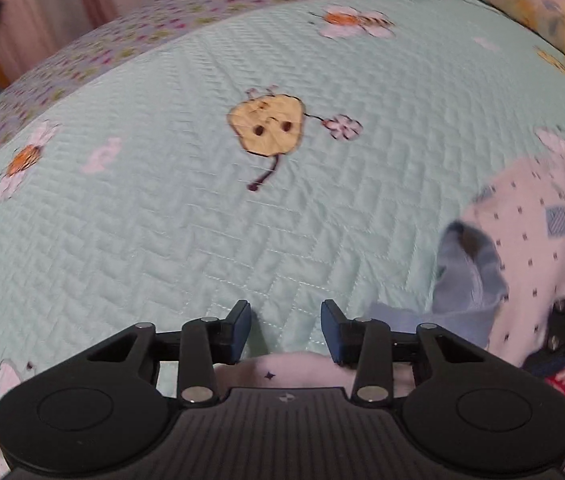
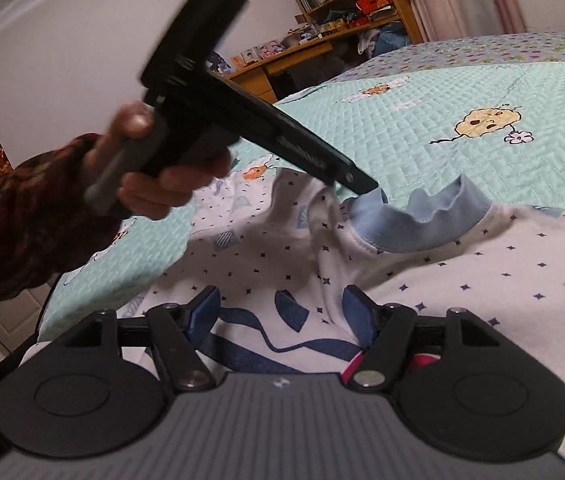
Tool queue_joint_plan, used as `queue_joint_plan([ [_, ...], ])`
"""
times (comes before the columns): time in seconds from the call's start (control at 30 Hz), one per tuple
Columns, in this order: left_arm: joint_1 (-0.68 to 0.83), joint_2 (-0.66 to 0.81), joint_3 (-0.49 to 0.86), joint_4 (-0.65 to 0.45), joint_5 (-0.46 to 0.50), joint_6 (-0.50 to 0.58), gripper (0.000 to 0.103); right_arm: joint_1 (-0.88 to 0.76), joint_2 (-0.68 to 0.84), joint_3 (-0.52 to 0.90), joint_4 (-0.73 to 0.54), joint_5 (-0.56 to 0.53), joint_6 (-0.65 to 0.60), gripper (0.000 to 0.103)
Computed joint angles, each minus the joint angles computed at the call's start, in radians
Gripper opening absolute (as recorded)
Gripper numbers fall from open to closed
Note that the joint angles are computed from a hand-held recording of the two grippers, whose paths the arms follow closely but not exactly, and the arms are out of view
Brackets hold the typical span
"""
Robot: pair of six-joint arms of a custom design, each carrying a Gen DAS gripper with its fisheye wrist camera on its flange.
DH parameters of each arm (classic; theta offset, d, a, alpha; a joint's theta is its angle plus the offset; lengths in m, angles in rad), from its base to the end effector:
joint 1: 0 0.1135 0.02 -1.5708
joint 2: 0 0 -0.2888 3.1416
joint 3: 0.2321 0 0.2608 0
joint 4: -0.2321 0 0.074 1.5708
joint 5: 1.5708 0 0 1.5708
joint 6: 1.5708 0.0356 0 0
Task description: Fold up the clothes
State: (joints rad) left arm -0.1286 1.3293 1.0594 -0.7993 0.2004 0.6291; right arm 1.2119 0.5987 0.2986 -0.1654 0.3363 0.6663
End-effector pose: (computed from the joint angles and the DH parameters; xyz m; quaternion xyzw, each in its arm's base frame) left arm 0.2608 -0.0409 0.2886 0.3796 0.8863 -0.0327 0.2632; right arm 0.0594 0.1249 0.2102 -0.1415 0.8318 0.3336 0.4206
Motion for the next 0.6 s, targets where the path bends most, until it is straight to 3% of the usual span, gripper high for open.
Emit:
queue_joint_plan([
  [0.23, 0.043, 0.070, 0.081, -0.156, 0.115, 0.154, 0.049, 0.003, -0.014, -0.013, 0.011, -0.014, -0.007, 0.077],
  [0.37, 0.041, 0.075, 0.100, -0.211, 0.118, 0.204, 0.043, -0.024, -0.006, -0.019, 0.034, -0.042, -0.021, 0.078],
  [0.6, 0.107, 0.139, 0.185, -0.343, 0.185, 0.235, 0.043, -0.032, -0.002, -0.020, 0.041, -0.050, -0.027, 0.079],
])
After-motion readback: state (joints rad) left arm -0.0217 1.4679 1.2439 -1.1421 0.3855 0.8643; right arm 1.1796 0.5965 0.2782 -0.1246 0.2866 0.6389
